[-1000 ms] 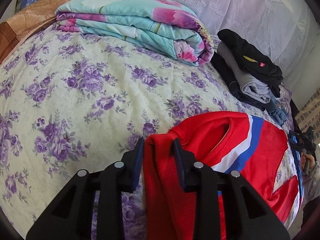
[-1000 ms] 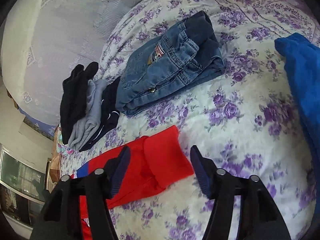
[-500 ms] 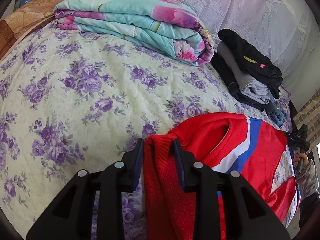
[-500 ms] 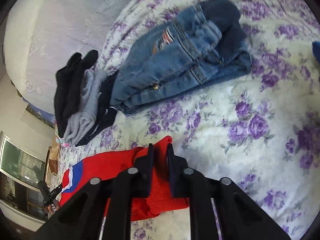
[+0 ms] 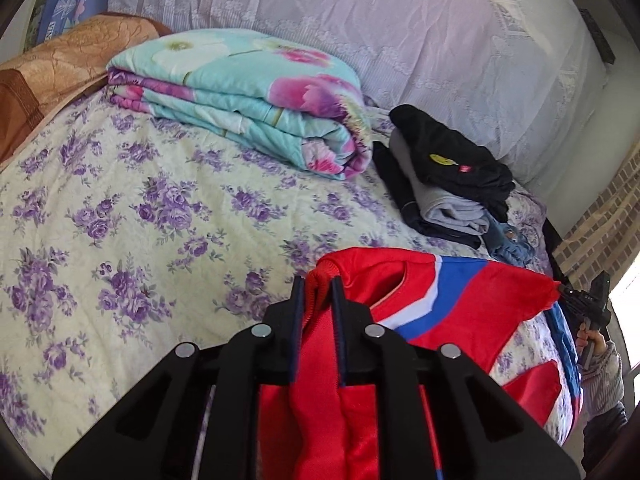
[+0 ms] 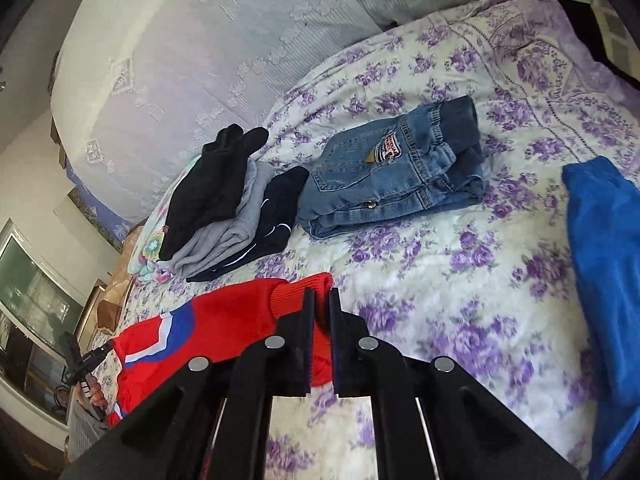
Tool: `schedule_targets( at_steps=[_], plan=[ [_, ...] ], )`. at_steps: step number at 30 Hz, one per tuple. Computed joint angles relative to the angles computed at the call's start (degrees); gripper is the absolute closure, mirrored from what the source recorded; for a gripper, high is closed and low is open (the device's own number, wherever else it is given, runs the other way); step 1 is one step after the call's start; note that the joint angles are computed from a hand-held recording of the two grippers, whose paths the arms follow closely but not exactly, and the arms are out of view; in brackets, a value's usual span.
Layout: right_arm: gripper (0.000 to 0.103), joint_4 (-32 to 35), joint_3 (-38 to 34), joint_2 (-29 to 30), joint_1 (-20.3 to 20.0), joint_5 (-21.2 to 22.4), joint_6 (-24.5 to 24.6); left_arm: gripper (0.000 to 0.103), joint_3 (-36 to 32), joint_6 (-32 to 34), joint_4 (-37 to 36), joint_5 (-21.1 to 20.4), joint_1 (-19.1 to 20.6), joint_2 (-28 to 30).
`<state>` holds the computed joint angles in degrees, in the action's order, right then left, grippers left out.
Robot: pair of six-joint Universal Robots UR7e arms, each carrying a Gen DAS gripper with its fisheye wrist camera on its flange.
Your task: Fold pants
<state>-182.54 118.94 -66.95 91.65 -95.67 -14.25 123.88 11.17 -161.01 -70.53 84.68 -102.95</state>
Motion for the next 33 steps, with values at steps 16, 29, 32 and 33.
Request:
schedule_targets(
  at_steps=[16,29,32,33],
  plan=[
    [0.038,2.7,-1.1,0.7,-1.8,0.6,7.4,0.091,5.8,0.3,2.8,5.0,-6.3,-8.0],
    [0.069,14.0,-17.5,13.7,-5.4,1.1,6.5,0.091,2.4,-3.9,1.3,8.3,-5.2,-2.3],
    [0.09,9.0,-15.3,13.5,-4.3,0.1,2.9,0.091,2.0,-4.2,1.5,9.1,-5.8,-1.8],
    [0.092,7.4,-13.8,12.6,-4.2,1.1,1.8,0.091,2.2,-4.2,1.5,9.2,-6.0,-2.0]
  ],
)
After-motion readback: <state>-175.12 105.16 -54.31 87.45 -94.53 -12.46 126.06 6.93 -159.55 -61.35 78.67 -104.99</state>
